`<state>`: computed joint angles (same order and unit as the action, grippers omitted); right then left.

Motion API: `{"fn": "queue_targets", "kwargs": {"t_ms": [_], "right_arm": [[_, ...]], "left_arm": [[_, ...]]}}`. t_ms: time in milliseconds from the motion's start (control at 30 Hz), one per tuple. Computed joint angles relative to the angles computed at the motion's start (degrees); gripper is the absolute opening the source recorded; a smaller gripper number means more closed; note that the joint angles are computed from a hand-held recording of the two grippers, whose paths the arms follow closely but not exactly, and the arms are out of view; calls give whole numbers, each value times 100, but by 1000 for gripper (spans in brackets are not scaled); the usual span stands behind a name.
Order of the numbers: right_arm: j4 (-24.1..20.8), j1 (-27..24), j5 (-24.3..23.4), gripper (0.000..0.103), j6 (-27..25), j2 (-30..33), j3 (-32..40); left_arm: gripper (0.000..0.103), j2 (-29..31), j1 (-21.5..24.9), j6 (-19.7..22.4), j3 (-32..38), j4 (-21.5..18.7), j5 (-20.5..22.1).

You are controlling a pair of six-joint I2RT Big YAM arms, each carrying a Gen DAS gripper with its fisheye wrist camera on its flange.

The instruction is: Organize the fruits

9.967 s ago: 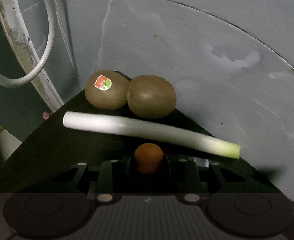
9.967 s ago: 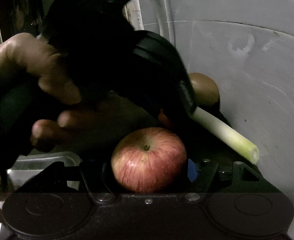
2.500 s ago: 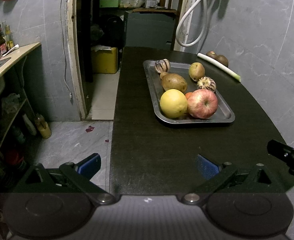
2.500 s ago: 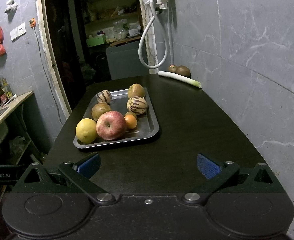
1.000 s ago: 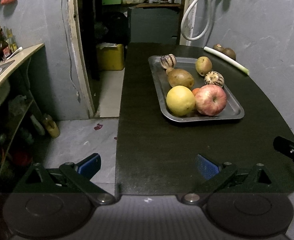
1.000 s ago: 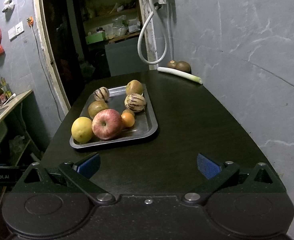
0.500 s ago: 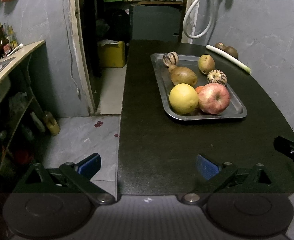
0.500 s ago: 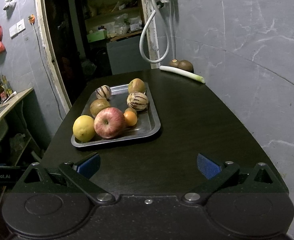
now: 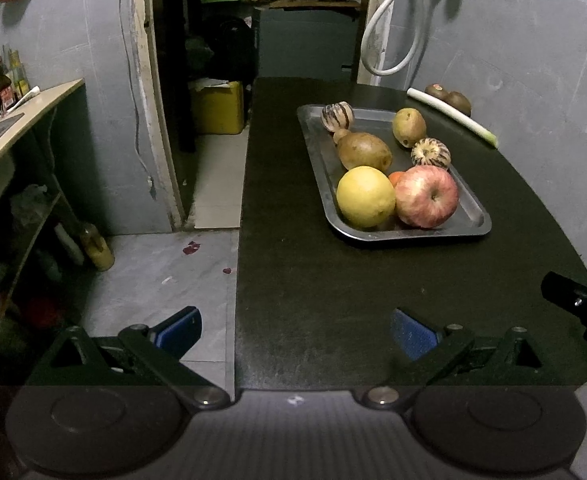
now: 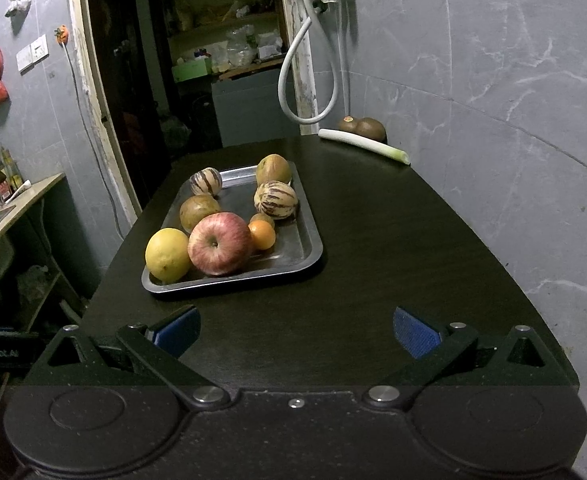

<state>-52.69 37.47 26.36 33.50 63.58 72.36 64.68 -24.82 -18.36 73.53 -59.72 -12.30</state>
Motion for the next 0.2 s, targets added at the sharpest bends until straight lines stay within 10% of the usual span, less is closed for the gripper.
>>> {"fn": "queue_targets", "kwargs": {"t_ms": [200], "right_arm": [[-17, 16, 16, 102, 7, 79, 49]], "left_arm": [[103, 10, 72, 66, 6, 60, 19]]}}
